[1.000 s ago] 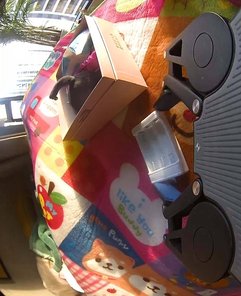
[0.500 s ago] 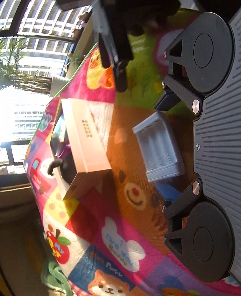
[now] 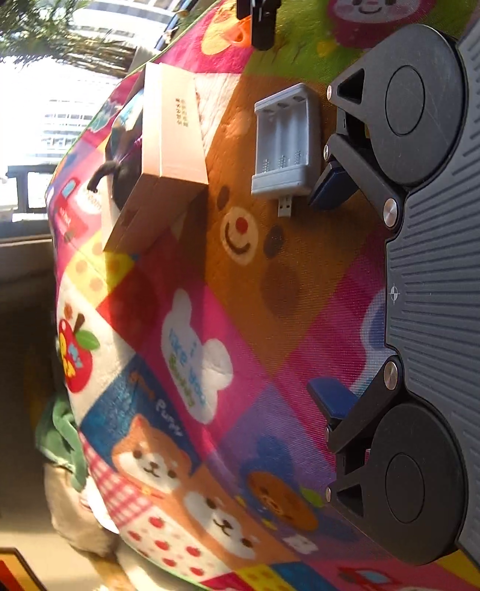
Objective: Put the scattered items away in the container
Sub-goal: 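Move the left gripper down to the white battery charger, then align the left gripper fingers around the white battery charger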
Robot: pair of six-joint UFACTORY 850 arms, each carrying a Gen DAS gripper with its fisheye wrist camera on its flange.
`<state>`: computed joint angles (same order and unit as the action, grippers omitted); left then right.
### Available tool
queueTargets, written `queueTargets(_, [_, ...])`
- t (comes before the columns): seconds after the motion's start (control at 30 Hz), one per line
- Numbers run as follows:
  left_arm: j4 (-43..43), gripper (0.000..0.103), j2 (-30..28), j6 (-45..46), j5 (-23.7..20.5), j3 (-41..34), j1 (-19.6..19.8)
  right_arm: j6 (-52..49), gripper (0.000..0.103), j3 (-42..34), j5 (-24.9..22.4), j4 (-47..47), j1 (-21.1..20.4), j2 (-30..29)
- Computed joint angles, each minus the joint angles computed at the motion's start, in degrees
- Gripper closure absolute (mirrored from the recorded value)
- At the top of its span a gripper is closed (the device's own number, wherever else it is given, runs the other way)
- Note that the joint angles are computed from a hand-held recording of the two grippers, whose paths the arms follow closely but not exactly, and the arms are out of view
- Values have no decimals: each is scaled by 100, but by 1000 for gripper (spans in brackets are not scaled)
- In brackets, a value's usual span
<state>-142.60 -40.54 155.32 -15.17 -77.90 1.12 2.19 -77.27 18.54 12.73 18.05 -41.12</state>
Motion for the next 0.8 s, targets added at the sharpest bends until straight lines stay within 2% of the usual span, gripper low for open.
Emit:
queueTargets(0.07, [466, 3, 30, -373, -179, 56, 42, 245, 0, 7, -56, -236, -26, 18])
queueTargets(0.13, [1321, 3, 47, -1124, -403, 85, 99, 503, 0, 22, -126, -546, -54, 45])
queueTargets(0.23, [2325, 2, 64, -2049, -770, 125, 163, 410, 0, 23, -159, -553, -48, 50])
queueTargets(0.4, [2622, 2, 177, -2176, -1423, 353, 262, -219, 0, 3, -132, 4, 10, 26])
queueTargets(0.5, [2665, 1, 198, -2195, -1638, 421, 311, -679, 0, -29, -143, 409, 51, 6])
queueTargets(0.67, [2658, 1, 171, -2290, -1345, 346, 217, -269, 0, 33, -23, 46, 19, 22])
queueTargets(0.8, [2656, 1, 96, -2258, -832, 171, 2, -159, 0, 47, -2, -44, 11, 28])
